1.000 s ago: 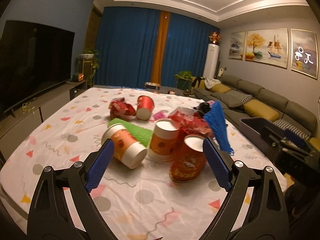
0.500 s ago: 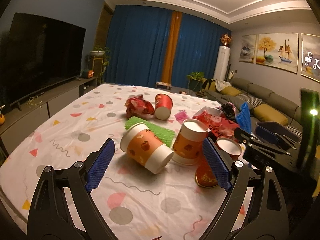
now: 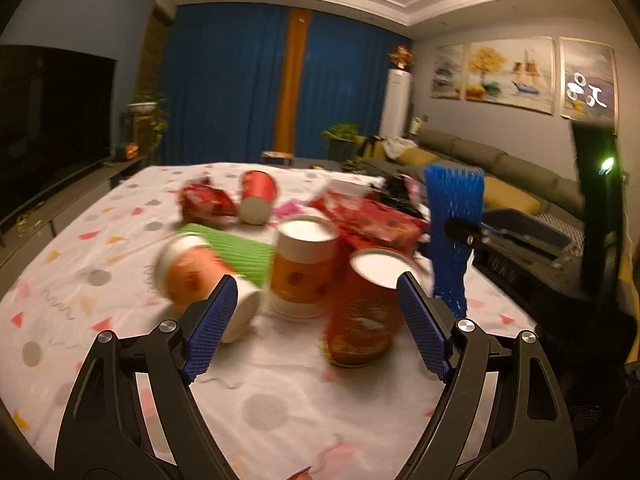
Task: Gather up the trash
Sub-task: 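Grasp the blue foam net with the right tool while the left tool grasps the red tin can, then carry the blue net and red can to the grey bin, release the net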
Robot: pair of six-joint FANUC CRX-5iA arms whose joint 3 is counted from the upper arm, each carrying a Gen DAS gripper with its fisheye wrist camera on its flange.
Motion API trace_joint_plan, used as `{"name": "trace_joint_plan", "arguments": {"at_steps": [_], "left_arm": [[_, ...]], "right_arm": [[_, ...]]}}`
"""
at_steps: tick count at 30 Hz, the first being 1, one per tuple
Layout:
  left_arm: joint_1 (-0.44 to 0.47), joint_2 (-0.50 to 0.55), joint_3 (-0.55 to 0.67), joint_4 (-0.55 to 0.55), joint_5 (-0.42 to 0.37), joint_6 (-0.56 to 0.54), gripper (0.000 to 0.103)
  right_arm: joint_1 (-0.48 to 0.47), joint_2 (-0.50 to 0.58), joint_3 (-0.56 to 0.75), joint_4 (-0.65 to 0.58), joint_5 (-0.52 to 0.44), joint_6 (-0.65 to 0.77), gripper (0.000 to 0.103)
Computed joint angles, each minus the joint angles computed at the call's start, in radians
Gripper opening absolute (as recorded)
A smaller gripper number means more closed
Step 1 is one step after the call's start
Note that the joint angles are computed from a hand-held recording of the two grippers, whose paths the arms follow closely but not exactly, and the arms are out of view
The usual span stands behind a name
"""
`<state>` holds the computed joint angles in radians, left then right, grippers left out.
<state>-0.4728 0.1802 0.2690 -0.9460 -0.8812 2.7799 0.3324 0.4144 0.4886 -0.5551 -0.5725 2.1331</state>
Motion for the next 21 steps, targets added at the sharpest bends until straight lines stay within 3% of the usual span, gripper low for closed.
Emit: {"name": "trace_joint_plan", "arguments": {"at_steps": [5,10,17,21], "left_arm": [[0.056,0.058,0.053,0.141,0.059,-0.127,0.080],[0.088,0.112,0.110,0.227,0.055,-0.211,0.076],[0.125,0.168,0.163,0.351,0.030,-0.297,0.060],[0.131,0.163,0.152,0.357,0.040,-0.283,0.058]], "right_arm": [[-0.045,-0.029,-0.014,-0.074,0.001,0.038,0.009],[-0.077,-0.041,-0.020,-0.116,-0.004,0.066,0.008],[-0.108,-0.045,-0.017,-0.163,-0.027,0.096,0.008],[-0.118,-0.050,-0.019,-0.182,-0.035,0.114,0.008]]}}
